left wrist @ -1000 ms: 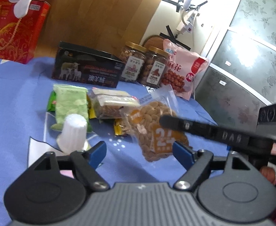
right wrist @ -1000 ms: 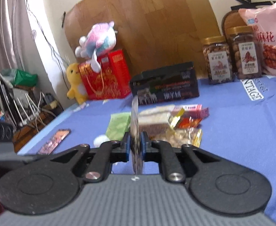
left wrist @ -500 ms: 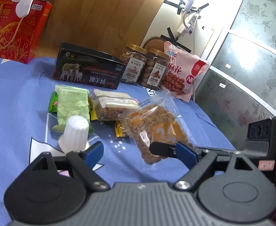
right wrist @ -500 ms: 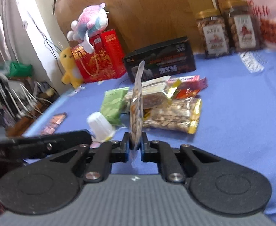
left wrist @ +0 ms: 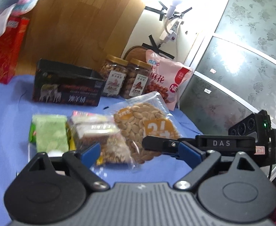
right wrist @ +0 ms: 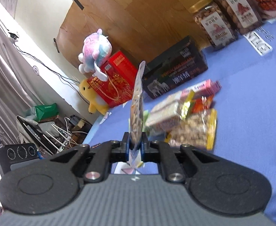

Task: Organize snacks
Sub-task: 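Carry the seed bag into the black tin box and open the right tool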

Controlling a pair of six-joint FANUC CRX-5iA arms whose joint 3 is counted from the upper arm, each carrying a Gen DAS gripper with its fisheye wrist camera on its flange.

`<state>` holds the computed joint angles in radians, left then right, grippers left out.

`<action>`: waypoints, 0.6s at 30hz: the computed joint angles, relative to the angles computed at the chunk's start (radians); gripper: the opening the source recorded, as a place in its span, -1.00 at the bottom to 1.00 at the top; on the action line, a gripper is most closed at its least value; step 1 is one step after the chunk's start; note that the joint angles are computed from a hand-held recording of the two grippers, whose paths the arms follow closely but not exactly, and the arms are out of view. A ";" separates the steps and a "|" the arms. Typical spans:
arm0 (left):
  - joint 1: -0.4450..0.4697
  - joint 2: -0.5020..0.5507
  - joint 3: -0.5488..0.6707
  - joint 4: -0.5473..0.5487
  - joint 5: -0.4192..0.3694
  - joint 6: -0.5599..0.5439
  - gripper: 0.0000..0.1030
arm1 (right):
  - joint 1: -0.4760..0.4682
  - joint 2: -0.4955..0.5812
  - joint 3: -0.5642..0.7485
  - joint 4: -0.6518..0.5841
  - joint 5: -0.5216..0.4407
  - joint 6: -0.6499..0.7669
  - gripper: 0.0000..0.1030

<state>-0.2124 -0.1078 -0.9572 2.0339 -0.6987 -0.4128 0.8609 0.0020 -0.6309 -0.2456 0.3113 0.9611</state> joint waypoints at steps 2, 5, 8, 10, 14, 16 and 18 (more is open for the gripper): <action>-0.023 0.014 0.034 0.035 0.028 -0.029 0.77 | -0.020 0.014 0.020 0.038 -0.002 -0.030 -0.74; 0.010 0.067 0.109 -0.010 0.010 -0.008 0.75 | -0.084 0.070 0.010 0.283 0.088 -0.277 -0.74; 0.028 0.143 0.222 -0.052 0.054 0.043 0.74 | -0.148 0.142 0.082 0.425 0.085 -0.378 -0.74; 0.033 0.197 0.300 -0.077 0.104 0.103 0.74 | -0.198 0.216 0.159 0.541 0.076 -0.474 -0.74; 0.054 0.314 0.464 -0.157 0.211 0.275 0.74 | -0.294 0.381 0.321 0.828 0.074 -0.724 -0.74; 0.083 0.365 0.528 -0.231 0.218 0.395 0.74 | -0.325 0.446 0.392 0.960 0.046 -0.843 -0.74; 0.103 0.393 0.561 -0.257 0.220 0.457 0.74 | -0.340 0.494 0.450 1.056 -0.004 -0.913 -0.62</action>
<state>-0.1098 0.2855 -0.3965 1.7768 -0.4786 0.0446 0.5205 0.4956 -0.1808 0.8101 0.3069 0.0480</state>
